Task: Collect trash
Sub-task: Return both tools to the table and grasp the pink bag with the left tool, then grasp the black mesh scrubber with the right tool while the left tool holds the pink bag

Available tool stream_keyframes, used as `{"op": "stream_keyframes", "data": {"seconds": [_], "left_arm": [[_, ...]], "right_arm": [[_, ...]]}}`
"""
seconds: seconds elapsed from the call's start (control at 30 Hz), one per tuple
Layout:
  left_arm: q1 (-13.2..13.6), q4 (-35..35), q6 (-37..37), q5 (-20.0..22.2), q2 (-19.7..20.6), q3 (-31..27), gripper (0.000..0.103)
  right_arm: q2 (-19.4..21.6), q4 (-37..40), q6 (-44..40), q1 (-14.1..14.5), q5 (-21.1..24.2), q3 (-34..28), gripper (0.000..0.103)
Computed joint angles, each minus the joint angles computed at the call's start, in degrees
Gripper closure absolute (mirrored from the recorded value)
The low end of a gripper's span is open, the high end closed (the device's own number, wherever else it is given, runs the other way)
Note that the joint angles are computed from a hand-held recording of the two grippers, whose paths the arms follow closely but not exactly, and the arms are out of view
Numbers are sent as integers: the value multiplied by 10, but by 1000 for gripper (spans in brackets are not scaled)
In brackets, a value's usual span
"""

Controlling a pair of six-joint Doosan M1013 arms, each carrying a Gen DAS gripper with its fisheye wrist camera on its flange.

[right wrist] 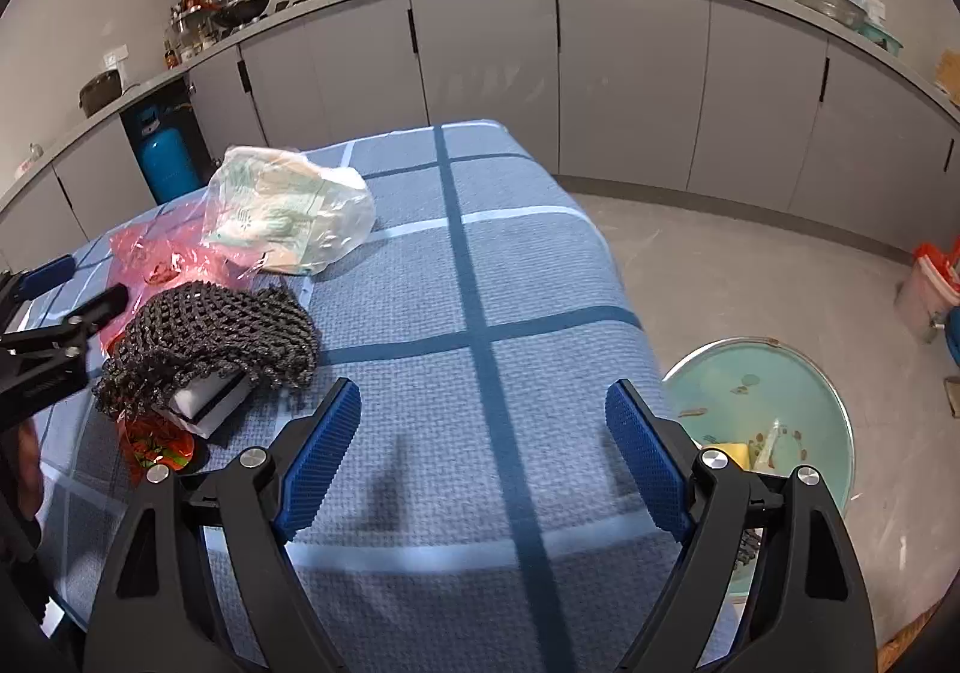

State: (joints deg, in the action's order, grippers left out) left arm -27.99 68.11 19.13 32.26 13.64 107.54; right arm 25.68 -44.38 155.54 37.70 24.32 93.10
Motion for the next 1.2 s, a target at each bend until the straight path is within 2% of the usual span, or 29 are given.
{"op": "stream_keyframes", "data": {"seconds": [0.1,0.17,0.2,0.23,0.27,0.3,0.37,0.4,0.53,0.67,0.8,0.97,1.17,1.2], "left_arm": [[7,-3,3,-13,8,-5,18],[11,1,-1,-26,8,-4,26],[12,2,0,-31,8,-5,40],[13,-5,8,-37,8,-5,59],[17,-27,24,-44,7,-6,72],[20,-47,38,-53,6,-6,88],[19,-28,12,-51,2,-2,90],[18,-17,0,-47,-1,1,97],[20,2,-40,-39,-20,13,99],[11,40,-87,20,-32,19,99],[12,32,-100,62,-36,19,99],[21,1,-84,71,-43,28,99],[24,-25,-65,66,-47,37,99],[24,-27,-65,65,-49,39,99]], "right_arm": [[4,10,-16,2,2,-6,19],[6,18,-25,4,5,-9,19],[7,24,-32,4,6,-11,19],[8,26,-34,4,6,-12,19],[8,28,-37,5,7,-13,19],[9,30,-40,5,8,-15,19],[10,35,-49,5,7,-19,19],[10,34,-50,6,7,-20,19],[9,34,-56,12,-4,-27,19],[11,39,-79,22,-22,-42,19],[19,79,-139,31,-42,-61,19],[36,158,-238,41,-47,-86,19],[62,223,-324,47,-15,-115,20],[64,232,-334,47,-10,-117,23]]}}
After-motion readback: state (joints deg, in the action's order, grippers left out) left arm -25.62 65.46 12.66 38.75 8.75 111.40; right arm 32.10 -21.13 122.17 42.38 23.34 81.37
